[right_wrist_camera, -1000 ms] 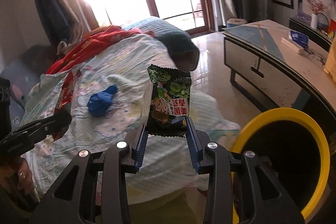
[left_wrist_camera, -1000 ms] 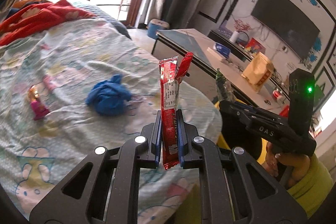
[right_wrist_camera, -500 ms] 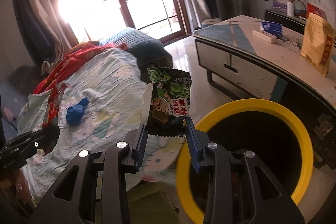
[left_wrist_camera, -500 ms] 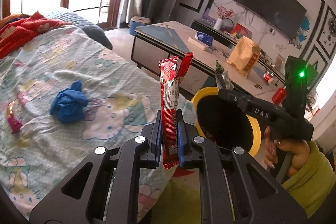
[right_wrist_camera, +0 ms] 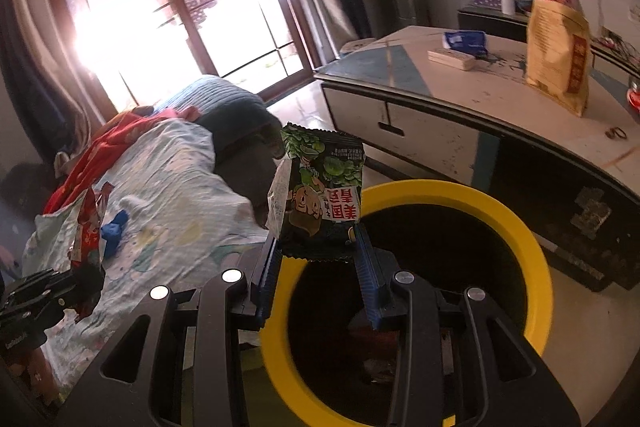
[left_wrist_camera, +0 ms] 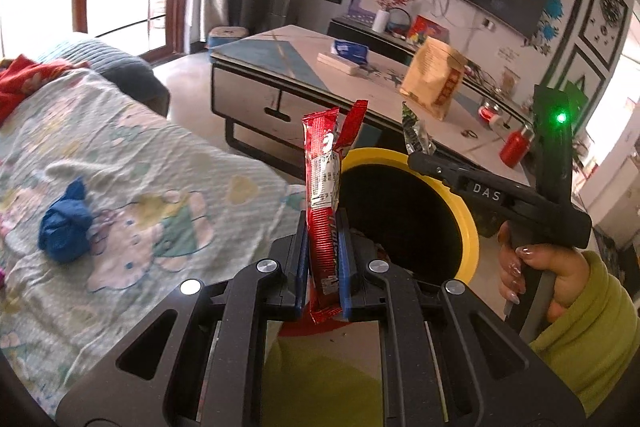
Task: Collect trash
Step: 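Carry the red wrapper and green packet over the yellow-rimmed bin with both tools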
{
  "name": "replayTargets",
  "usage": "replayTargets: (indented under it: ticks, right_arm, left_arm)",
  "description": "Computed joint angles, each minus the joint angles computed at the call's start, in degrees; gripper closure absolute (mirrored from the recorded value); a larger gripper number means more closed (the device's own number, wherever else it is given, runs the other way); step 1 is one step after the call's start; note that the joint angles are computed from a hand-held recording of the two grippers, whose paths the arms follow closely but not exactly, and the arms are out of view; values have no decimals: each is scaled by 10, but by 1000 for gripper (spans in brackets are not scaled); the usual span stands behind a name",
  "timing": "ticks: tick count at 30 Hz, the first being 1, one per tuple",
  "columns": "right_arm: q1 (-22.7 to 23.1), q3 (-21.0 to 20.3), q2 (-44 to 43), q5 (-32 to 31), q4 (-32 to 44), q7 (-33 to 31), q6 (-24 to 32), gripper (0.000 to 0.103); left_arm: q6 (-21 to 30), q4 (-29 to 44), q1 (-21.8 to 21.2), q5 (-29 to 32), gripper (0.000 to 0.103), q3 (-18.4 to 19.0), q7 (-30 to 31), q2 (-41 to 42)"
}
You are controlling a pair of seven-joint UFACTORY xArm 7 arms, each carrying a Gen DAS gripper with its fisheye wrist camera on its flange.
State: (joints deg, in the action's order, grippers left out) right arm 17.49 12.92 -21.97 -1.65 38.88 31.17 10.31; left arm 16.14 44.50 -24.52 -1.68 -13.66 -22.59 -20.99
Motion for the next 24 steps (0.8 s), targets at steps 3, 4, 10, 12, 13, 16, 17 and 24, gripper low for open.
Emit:
replayTargets:
  ticks: [3,4,10,12,13,16,17,24]
  right_arm:
    - [3,-12,-11,8,-14,-4,3,69]
    - [3,-15,-16,11,-20,-6,3,69]
    - [7,-32,-36,29,-50,-18,9,69]
    - [9,-37,-44,35,-60,-23,11,69]
    - [11,-43,-50,41,-67,-26,13,69]
    - [14,-48,-65,51,-81,-33,17,69]
    - [15,-51,-71,53,-86,-35,19,69]
    - [18,-60,-103,69,-119,-50,32,69]
  left_arm:
    - [-2,20,-5,4,96,-5,7,25]
    - [-2,26,-6,6,96,-6,8,34]
    - [-2,69,-17,16,95,-14,18,90]
    - [-1,79,-22,17,95,-14,24,104]
    - [1,83,-24,17,95,-14,26,109]
    - [5,102,-32,13,95,-15,35,135]
    - [6,107,-34,12,95,-15,37,142]
    - [11,144,-49,-27,95,-11,73,191]
